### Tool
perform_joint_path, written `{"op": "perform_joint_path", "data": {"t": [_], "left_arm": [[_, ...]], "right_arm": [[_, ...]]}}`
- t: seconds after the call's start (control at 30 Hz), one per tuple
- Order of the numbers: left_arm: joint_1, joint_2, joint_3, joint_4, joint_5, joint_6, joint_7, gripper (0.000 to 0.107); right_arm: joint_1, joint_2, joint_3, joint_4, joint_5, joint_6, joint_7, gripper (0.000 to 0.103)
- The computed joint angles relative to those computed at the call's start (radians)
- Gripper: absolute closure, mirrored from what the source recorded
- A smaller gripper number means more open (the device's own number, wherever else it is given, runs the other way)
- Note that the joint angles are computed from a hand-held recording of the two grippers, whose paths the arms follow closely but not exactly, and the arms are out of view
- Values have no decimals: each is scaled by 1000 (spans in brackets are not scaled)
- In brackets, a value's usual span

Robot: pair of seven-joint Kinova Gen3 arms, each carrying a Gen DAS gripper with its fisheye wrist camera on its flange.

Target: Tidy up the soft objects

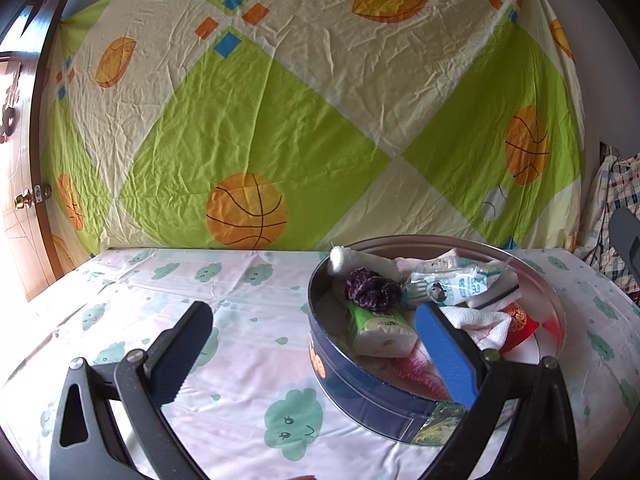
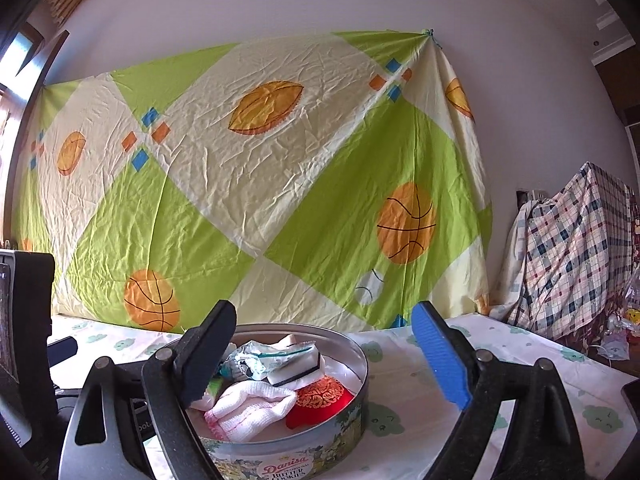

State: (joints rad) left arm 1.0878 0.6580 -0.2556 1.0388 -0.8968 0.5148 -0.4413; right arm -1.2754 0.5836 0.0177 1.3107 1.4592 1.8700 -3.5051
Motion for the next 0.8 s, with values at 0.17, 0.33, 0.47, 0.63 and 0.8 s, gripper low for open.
{"op": "perform_joint_path", "data": {"t": [0.17,0.33,0.47,0.63,0.8], "left_arm": [[-10,4,15,-13,14,16,-18,5],[-15,8,22,-26,29,35,-24,5],[-14,11,20,-31,29,41,-24,5],[-13,10,21,-30,28,43,-25,5],[-22,13,34,-40,40,49,-46,5]], "right_arm": [[4,0,-2,-2,-10,0,-1,12],[5,2,0,-5,-11,-1,1,12],[5,1,0,-4,-11,-2,0,12],[6,0,-1,-5,-16,-1,2,12],[5,0,-1,-4,-16,0,3,11]]}}
